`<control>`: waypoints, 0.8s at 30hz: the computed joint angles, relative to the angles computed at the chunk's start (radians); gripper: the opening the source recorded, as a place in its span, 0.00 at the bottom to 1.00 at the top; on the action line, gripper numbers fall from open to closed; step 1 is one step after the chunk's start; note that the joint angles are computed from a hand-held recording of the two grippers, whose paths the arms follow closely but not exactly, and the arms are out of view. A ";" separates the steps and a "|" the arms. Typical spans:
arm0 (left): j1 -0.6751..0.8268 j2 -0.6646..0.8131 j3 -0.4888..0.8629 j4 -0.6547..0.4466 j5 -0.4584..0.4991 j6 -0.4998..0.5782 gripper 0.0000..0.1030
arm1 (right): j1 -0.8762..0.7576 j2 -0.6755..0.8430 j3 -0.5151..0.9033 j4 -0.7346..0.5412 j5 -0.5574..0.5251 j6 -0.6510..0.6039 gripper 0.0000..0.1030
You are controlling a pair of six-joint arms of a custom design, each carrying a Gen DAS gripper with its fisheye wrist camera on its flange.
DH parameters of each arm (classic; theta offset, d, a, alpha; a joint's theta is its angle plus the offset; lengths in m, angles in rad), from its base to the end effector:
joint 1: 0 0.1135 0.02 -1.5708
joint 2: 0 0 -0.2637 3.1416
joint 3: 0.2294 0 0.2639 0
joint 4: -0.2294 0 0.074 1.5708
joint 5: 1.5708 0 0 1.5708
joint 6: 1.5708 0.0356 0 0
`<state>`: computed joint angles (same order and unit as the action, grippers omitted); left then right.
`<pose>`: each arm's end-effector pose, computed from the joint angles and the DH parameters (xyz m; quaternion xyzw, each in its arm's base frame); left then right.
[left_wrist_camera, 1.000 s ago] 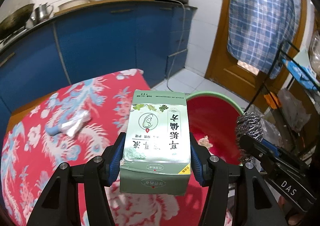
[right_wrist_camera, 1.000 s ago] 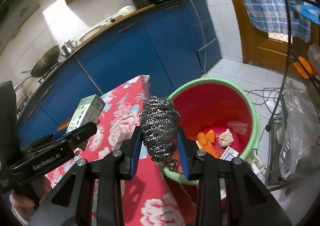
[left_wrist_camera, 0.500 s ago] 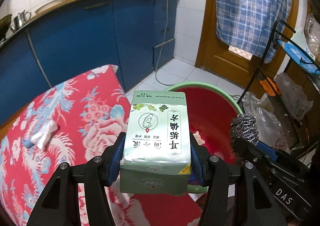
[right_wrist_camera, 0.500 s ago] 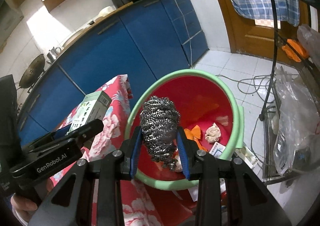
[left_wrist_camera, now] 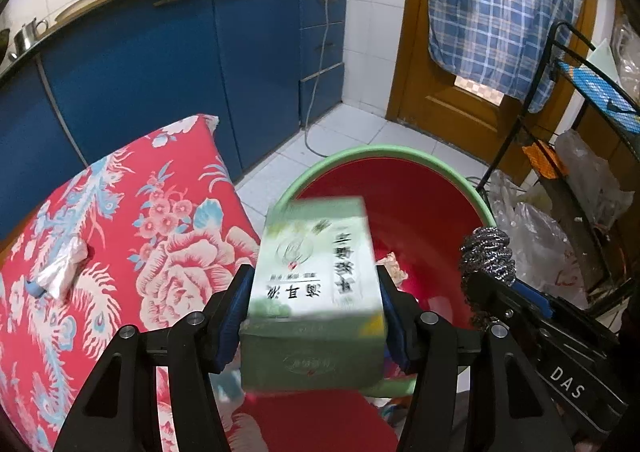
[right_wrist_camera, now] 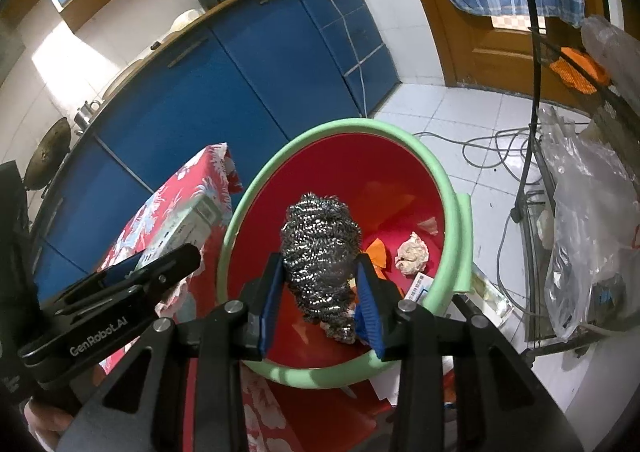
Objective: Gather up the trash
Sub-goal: 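Open both grippers to drop the tea box and steel wool into the bucket, then move both grippers back over the table toward the blue plastic piece and clear bag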
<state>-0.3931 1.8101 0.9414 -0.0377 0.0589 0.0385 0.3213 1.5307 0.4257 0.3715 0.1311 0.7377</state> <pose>0.3334 -0.1405 0.1260 0.2117 0.9209 -0.0849 0.3160 0.2478 0.0776 0.1012 0.2145 0.8865 0.1532 0.3803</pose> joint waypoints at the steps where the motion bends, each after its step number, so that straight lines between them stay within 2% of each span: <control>1: 0.000 0.000 0.000 -0.002 0.005 0.000 0.59 | 0.000 0.002 0.000 0.000 0.001 0.005 0.40; 7: -0.003 0.004 0.006 -0.016 0.007 0.002 0.60 | -0.008 0.004 -0.007 0.006 0.001 0.022 0.44; 9: -0.003 -0.003 0.003 -0.019 0.007 0.000 0.60 | -0.006 -0.005 -0.013 0.007 0.008 0.027 0.49; 24: 0.113 -0.109 -0.054 -0.029 0.040 0.009 0.60 | 0.078 -0.081 0.011 -0.066 0.068 0.039 0.50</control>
